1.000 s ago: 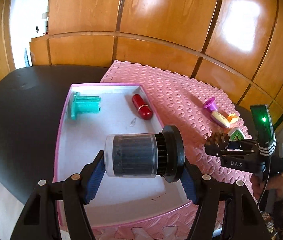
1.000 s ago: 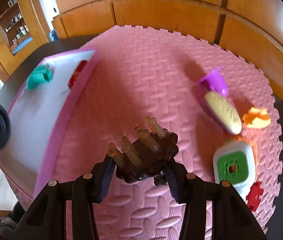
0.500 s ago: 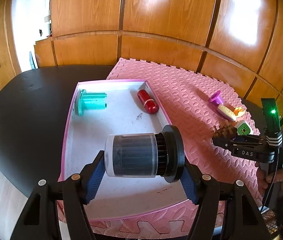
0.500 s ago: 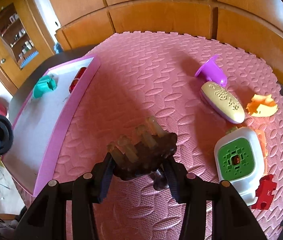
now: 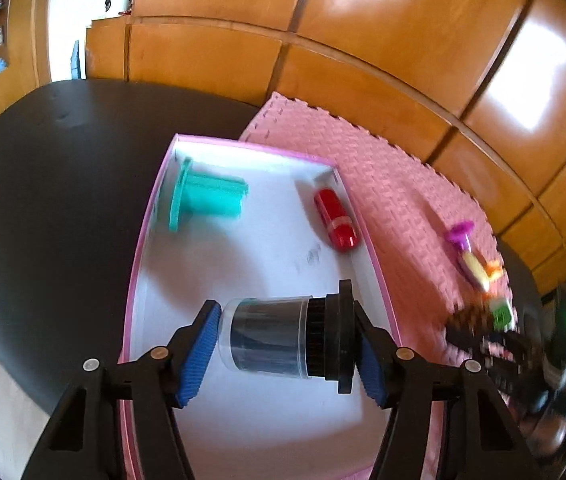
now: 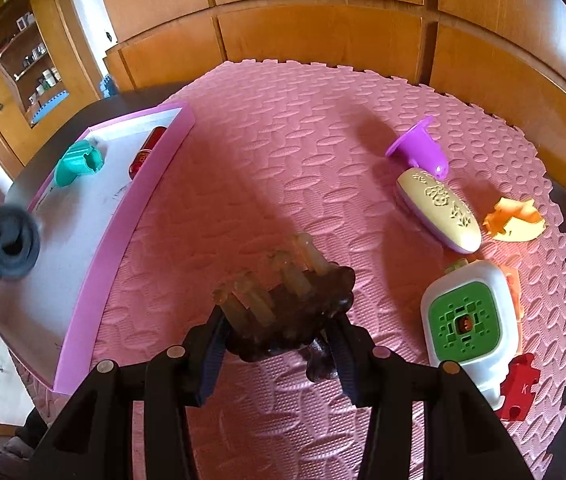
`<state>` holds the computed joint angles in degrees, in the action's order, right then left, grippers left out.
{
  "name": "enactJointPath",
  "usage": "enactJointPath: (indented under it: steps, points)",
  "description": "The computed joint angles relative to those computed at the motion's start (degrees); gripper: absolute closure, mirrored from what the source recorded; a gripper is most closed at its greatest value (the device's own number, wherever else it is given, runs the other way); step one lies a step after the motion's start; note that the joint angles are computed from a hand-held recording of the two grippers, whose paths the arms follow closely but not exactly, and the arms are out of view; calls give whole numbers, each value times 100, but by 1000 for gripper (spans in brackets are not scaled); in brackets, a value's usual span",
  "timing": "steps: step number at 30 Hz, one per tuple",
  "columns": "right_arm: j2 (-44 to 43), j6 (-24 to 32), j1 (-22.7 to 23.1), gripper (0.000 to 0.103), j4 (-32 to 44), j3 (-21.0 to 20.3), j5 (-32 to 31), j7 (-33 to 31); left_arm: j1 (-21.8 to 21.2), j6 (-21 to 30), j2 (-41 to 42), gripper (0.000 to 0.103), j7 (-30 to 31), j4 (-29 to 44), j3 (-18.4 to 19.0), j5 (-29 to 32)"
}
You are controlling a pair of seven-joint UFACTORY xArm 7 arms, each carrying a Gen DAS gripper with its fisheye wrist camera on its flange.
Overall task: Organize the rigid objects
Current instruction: 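Place the jar in the white box with the left gripper while the right gripper grasps the brown brush, then carry the brown brush into the white box and release it with the right gripper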
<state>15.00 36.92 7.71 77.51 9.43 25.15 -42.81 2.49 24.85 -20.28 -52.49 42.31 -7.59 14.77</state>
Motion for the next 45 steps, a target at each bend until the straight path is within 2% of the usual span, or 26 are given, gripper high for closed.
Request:
enactJointPath:
  steps: [2, 5, 8, 10, 13, 17, 19, 21, 27, 31, 34, 39, 45]
  points:
    - [-10, -51, 12, 56, -28, 0, -35, -28, 149, -76, 275, 40, -24, 204, -42, 257]
    - [-13, -84, 16, 56, -43, 4, -59, -70, 151, -161, 707, 40, 51, 512, 81, 345]
    - [-4, -57, 16, 56, -21, 2, -63, -46, 264, -243, 1115, 40, -251, 855, 89, 846]
    - [3, -32, 10, 56, -6, 3, -51, -35, 214, -121, 1404, 40, -386, 1156, 185, 955]
    - [2, -28, 5, 56, -6, 3, -42, -40, 55, -26, 1777, 40, -419, 1511, 394, 835]
    - [2, -46, 10, 56, -12, 3, -63, -59, -113, 49, 2053, 39, -620, 1817, 602, 959]
    - [5, -47, 13, 56, -7, 3, -71, -58, -170, 49, 2064, 34, -583, 1839, 673, 878]
    - [11, -39, 12, 56, 1, 2, -70, -44, -209, 20, 1994, 28, -636, 1770, 706, 921]
    - [18, -28, 15, 56, 13, 3, -69, -4, -178, 53, 1414, 25, -864, 1264, 596, 1318]
    - [7, -76, 24, 56, -17, 4, -82, 8, -95, 234, 885, 25, -1036, 790, 300, 1667]
    - [-9, -121, 31, 56, -48, 4, -103, 2, -101, 301, 623, 25, -970, 512, 179, 1566]
    - [-22, -183, 33, 56, -88, 9, -102, -8, -21, 416, 72, 23, -1243, 33, -169, 1620]
    - [-23, -254, 48, 56, -118, 14, -150, -46, -15, 869, -349, 23, -1331, -176, -529, 1752]
